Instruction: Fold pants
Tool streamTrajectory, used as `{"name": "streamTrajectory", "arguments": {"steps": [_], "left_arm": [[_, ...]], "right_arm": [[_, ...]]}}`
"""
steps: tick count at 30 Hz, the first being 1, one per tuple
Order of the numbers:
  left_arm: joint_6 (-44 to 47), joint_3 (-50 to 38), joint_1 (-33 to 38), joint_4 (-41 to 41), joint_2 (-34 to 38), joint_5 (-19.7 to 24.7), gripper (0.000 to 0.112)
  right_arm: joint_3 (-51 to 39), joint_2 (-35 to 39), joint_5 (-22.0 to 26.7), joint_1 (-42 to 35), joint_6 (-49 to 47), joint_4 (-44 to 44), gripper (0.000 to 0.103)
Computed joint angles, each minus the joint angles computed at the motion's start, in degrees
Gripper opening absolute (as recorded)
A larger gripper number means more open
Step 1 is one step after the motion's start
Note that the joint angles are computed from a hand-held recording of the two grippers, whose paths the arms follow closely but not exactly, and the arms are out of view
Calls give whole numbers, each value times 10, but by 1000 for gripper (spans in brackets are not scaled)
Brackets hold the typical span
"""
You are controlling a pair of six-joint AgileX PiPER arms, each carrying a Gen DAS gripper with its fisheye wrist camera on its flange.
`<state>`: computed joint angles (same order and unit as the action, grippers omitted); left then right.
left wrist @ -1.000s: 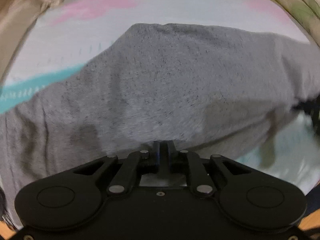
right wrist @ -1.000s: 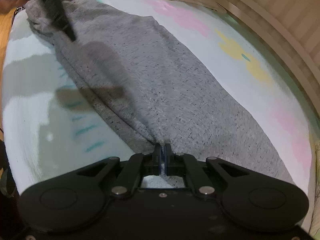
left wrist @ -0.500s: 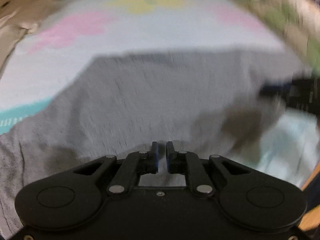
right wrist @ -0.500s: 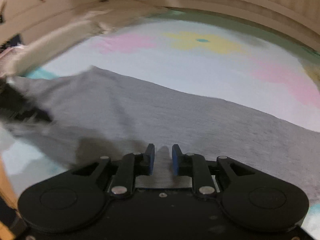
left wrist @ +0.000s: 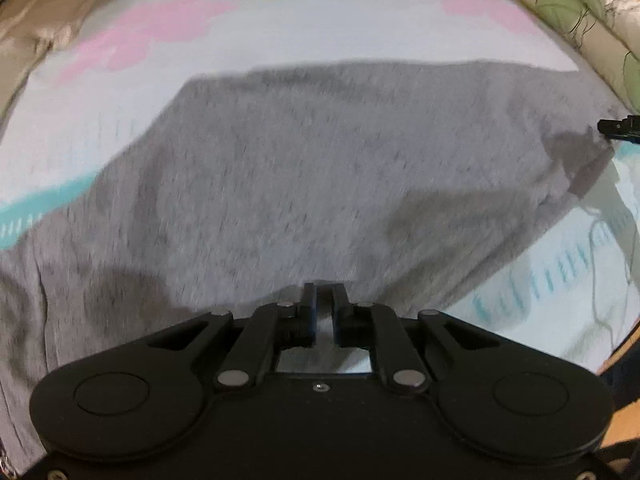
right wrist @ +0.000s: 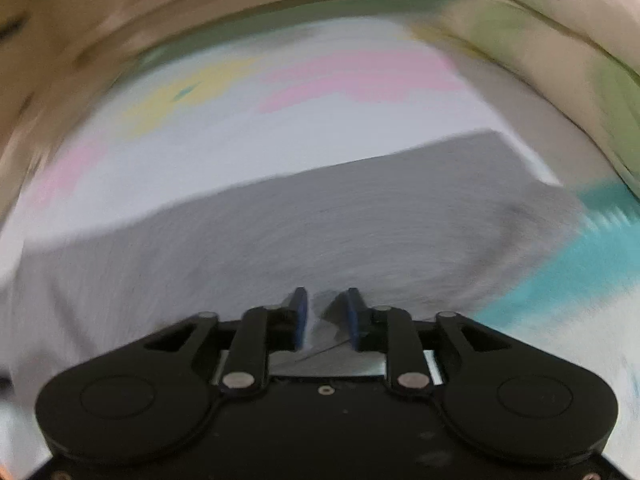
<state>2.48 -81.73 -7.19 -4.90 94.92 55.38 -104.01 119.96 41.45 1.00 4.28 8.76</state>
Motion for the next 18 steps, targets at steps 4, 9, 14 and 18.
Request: {"name": "streamTrajectory", "arguments": {"steps": [4, 9, 14, 18], "left_arm": [[15, -13, -14, 1, 11, -5, 17], [26, -27, -31, 28, 29, 30, 16], [24, -44, -5, -10, 40, 46, 16], [34, -46, 15, -34, 39, 55, 16]], "right_arm": [[-33, 17, 18, -56, 174, -35, 34], [-81, 45, 46, -104, 276, -41, 37], [-128, 71, 50, -99, 268, -60, 37], [-212, 125, 101, -84, 278, -100, 33]]}}
